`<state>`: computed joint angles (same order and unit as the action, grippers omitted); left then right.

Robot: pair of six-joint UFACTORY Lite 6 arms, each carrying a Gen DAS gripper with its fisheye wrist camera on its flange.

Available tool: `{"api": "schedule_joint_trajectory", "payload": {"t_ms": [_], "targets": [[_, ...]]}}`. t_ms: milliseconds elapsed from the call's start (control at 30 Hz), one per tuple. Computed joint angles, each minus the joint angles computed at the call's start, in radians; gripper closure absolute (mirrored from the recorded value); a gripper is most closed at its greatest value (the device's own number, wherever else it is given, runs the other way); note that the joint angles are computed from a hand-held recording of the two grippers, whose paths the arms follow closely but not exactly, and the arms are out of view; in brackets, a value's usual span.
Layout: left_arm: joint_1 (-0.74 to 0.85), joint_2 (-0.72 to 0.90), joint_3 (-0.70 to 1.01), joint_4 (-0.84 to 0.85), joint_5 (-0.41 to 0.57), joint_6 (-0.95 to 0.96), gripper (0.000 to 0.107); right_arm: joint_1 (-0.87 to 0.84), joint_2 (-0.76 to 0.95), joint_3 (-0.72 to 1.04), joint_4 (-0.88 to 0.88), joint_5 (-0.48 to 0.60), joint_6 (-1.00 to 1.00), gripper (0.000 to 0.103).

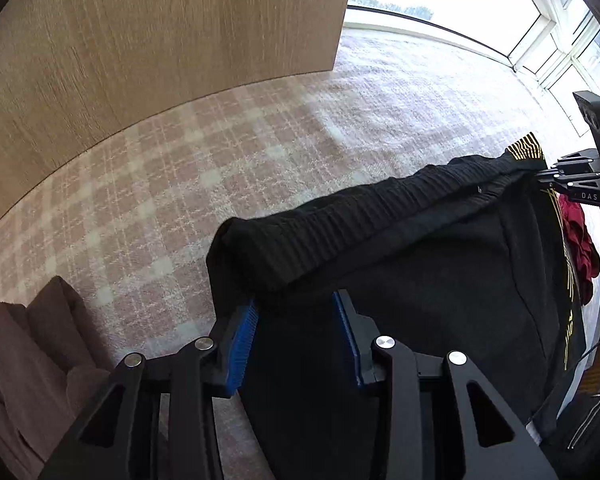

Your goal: Fold clothes

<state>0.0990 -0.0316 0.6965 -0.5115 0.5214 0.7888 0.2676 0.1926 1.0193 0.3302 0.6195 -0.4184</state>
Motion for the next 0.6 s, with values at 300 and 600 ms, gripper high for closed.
{"api": "schedule_joint_trajectory", "payload": {"t_ms": [300,600], "targets": [[0.074,0.003,0.125,-0.111,0.096,0.092,0.071,-0.03,-0.007,0.129,0.021,-0.001,-0.011,0.102],[-0.074,0.129,0.083,-0.163,-0.013,0.093,0.071,0.106,0.169,0.136,0.092,-0.045,-0.037,0.102]]}}
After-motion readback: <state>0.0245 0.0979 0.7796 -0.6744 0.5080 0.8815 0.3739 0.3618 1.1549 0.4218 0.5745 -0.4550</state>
